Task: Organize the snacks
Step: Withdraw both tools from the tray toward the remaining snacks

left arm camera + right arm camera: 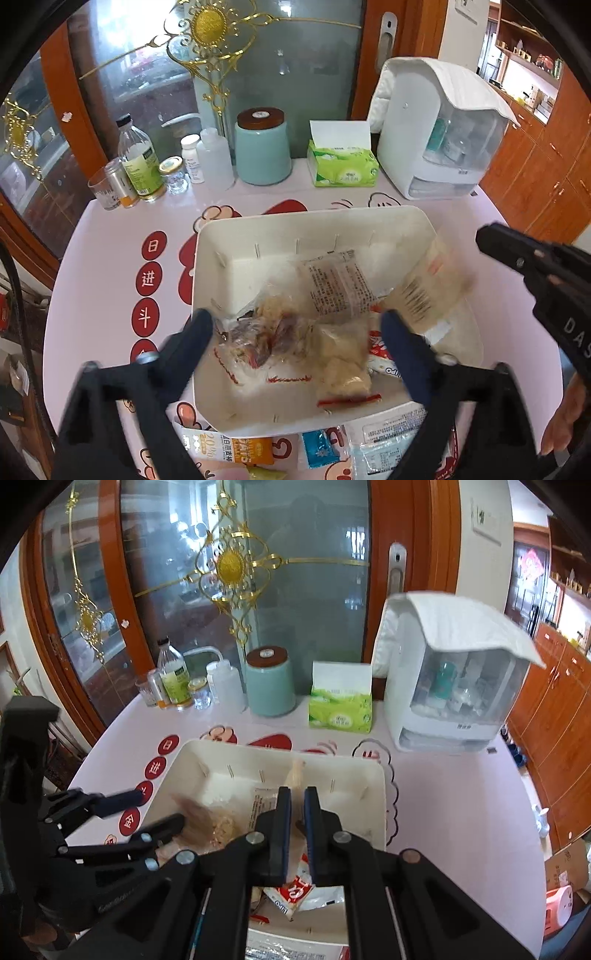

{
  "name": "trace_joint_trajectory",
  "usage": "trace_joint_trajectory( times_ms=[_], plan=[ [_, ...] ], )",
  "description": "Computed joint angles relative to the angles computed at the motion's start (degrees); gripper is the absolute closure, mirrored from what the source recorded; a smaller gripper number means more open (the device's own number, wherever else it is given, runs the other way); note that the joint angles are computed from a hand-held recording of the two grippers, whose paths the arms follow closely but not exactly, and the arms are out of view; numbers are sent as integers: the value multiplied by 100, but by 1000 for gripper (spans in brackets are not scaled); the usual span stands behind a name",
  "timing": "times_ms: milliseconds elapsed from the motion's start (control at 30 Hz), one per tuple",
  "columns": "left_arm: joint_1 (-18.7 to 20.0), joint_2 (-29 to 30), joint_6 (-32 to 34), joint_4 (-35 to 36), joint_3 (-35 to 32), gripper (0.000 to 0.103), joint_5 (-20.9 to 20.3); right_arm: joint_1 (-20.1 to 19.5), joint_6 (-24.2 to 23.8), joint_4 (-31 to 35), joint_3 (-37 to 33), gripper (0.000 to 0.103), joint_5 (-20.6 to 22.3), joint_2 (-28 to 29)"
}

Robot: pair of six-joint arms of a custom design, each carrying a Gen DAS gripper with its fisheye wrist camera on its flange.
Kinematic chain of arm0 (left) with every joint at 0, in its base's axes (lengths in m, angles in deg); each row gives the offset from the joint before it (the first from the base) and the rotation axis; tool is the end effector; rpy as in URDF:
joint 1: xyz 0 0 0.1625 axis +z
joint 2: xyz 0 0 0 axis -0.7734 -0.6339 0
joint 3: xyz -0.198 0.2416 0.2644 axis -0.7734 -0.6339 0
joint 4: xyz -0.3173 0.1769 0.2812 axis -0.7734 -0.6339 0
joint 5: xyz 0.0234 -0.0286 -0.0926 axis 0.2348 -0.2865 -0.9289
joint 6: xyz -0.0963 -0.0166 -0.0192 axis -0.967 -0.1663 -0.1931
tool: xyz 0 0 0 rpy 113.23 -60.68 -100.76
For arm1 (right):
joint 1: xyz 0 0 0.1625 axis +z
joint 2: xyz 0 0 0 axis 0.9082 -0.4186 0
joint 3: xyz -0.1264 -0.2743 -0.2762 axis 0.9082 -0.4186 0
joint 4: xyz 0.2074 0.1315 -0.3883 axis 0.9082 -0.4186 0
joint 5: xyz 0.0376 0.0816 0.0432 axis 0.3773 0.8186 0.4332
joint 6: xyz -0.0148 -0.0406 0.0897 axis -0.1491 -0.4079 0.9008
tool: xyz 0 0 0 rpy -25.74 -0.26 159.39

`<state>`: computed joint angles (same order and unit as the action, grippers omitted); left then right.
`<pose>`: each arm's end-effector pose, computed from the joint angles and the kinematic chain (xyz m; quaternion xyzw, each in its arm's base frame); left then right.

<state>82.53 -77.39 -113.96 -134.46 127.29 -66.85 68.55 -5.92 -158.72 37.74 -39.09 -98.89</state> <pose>-0.1460 -0.3432 0.3507 0.0174 0.8703 -0.3096 0.3826 0.4565 -0.3700 0.0830 0.3323 -0.8811 0.2213 0.2534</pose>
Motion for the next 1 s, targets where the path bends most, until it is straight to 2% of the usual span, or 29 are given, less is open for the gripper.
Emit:
trace_joint_trajectory(
  times_ms=[67,133,200,267,600,767,1000],
  plan=[
    [3,19,88,-44,9,10,-39,-49,140,183,-5,92,85,-35],
    [22,54,101,-38,1,10,-83,-72,255,253,31,80,127,-75],
    [21,65,102,-17,22,10,-105,-50,287,187,93,60,28,-88],
    [-12,61,54,61,31,10,-107,-35,269,104,152,53,-16,-100],
    [-255,-2,-201,367,98,10,-173,-51,540,273,450,47,62,-329],
    [-511,-172,-532,700,159,10,-178,-4,706,177,642,43,26,-471],
    [-896,-505,-1411,1365,248,10,-313,181,862,-53,914,41,-182,-713]
  ],
)
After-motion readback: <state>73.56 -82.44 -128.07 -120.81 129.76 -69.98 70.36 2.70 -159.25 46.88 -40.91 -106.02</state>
